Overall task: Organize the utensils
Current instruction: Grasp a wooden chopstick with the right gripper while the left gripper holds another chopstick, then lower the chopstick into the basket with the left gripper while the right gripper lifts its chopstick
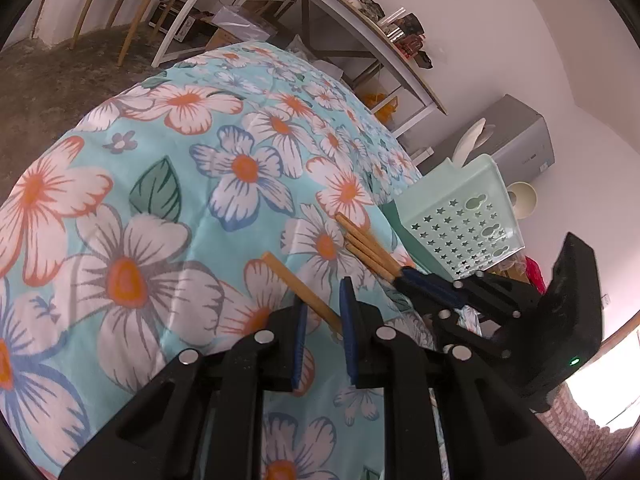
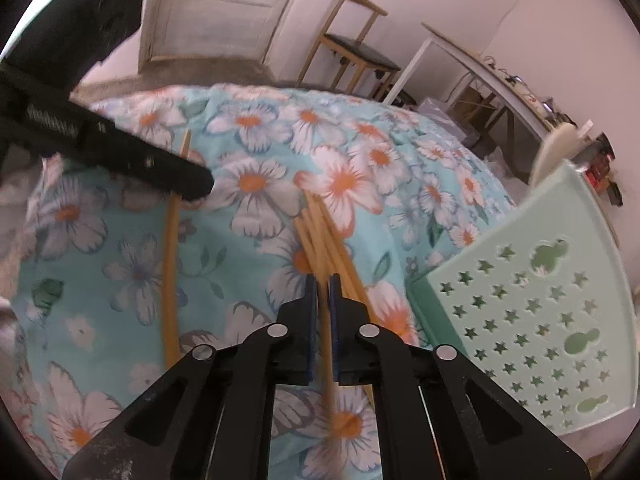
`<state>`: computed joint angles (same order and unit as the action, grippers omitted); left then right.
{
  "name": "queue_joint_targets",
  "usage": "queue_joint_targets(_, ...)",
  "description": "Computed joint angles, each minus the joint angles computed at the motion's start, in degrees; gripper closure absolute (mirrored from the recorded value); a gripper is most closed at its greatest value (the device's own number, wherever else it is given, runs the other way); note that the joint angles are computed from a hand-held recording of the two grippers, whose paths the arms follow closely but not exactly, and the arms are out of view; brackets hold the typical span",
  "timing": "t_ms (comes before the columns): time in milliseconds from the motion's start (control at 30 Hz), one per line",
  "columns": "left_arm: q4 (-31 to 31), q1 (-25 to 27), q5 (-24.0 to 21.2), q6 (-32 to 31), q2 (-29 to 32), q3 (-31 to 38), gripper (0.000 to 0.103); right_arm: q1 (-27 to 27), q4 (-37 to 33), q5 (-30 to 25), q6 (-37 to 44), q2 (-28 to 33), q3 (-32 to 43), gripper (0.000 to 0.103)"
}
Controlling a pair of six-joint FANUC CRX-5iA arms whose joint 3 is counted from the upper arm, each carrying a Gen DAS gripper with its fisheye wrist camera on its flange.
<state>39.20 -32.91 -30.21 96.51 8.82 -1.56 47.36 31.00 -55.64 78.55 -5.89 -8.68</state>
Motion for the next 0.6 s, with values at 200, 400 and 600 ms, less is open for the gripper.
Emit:
queue_joint_targets(200, -3.52, -0.10, -0.47, 3.26, 0.16, 1.54, 0.088, -1.61, -0.05, 2.09, -8.85, -4.73, -0.38, 0.099)
queue_joint_targets(400, -12.58, -0.60, -0.51, 9.74, -0.57, 5.33, 0.088, -3.82, 1.07, 5.80, -23.37, -12.50, -3.14, 0.099)
queue_joint_targets(600, -17.63, -1.69, 1.84, 11.79, -1.98, 8.36, 0.093, -4.32, 6.07, 8.47, -37.18, -19.81, -7.87, 0.099)
